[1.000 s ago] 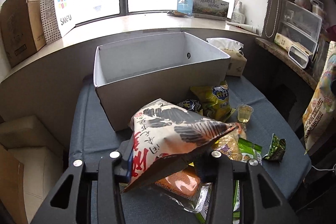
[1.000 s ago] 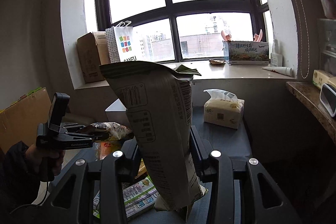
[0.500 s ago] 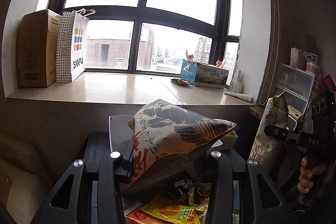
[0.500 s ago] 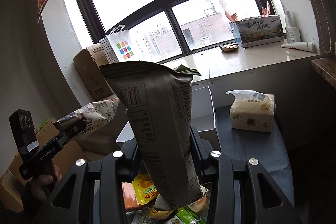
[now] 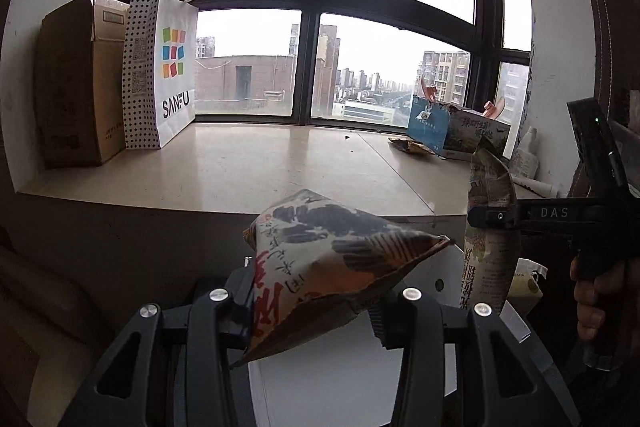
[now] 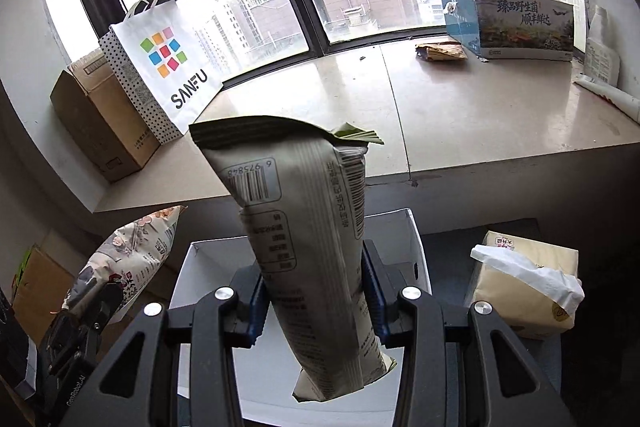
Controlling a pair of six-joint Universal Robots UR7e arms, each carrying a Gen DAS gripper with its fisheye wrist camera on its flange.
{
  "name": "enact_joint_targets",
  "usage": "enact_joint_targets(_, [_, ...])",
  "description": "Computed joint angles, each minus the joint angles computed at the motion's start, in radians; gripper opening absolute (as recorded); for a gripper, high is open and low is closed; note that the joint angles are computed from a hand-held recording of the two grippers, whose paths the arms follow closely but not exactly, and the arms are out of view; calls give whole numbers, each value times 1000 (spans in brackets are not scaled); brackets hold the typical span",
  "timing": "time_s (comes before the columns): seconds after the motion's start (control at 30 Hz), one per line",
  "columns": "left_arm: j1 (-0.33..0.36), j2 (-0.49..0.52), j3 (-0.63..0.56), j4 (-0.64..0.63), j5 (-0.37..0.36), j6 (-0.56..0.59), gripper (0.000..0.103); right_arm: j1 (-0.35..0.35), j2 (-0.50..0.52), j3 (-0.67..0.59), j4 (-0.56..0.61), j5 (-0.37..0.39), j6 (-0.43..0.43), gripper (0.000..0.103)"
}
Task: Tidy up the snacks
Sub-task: 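Carry both bags over the white box and open both grippers to drop them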
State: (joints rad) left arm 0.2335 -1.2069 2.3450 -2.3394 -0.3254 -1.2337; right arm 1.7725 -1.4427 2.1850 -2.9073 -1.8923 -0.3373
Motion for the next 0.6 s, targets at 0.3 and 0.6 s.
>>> enact_joint_targets(0.3, [14, 24, 7, 13, -85, -36, 103, -14, 37, 3, -24, -65, 37, 103])
enact_joint_targets(0.6, [-135, -83, 53, 111, -168, -133, 103, -37, -181, 131, -56, 129, -37, 103])
